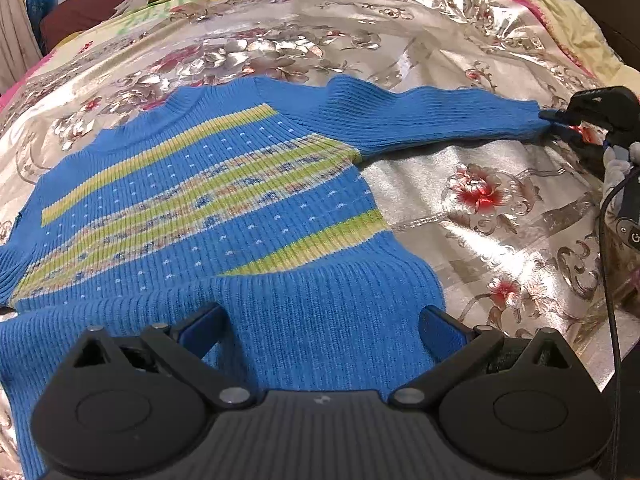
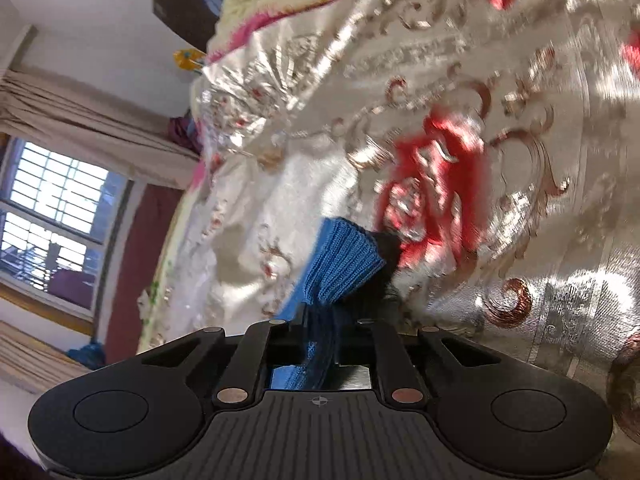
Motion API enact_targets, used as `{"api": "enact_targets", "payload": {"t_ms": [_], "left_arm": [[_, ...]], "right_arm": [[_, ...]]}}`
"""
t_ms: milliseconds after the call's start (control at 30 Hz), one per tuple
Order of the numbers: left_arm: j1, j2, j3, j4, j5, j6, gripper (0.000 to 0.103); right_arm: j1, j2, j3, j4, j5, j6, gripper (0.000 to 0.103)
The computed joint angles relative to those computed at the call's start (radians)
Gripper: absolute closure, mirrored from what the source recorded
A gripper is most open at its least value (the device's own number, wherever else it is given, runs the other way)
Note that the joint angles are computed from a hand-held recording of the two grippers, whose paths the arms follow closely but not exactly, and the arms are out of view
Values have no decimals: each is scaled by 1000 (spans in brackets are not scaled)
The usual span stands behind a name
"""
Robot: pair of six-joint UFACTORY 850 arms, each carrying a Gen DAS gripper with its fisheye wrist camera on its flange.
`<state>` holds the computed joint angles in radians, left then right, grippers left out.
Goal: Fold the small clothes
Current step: 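Grasp the cuff of the blue sweater sleeve with the right gripper, then fold the held sleeve across the sweater body with the right gripper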
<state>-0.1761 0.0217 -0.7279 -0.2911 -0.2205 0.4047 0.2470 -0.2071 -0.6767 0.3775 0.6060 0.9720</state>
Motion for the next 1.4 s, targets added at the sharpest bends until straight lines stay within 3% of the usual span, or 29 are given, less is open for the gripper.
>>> {"api": "enact_targets", "payload": {"t_ms": [167, 467, 733, 900, 1000, 1067, 1200, 1300, 1400], "left_arm": [[0, 8, 7, -66, -4, 70, 0], [87, 60, 51, -451, -33, 440, 0], [277, 160, 146, -804, -48, 807, 0], [362, 209, 205, -1032, 21, 1077, 0], [402, 218, 226, -1209, 36, 1277, 0], [421, 213, 231, -1292, 35, 1365, 0], [467, 187, 227, -1316, -13, 1384, 0], [492, 167, 218, -1303, -56, 1364, 0], [509, 170, 225, -1322, -85, 1385, 0]], "right_arm": [[20, 48, 10, 28, 36, -66, 92], [101, 68, -112, 19, -20, -216, 92], [264, -116, -461, -88, -207, -369, 92], [386, -327, -755, -82, -393, -548, 92], [444, -453, -913, 105, -518, -825, 92], [468, -534, -1017, 227, -656, -993, 91], [509, -583, -1065, 123, -755, -946, 84], [520, -549, -1017, 21, -743, -874, 83], [511, -505, -965, 106, -731, -970, 78]]}}
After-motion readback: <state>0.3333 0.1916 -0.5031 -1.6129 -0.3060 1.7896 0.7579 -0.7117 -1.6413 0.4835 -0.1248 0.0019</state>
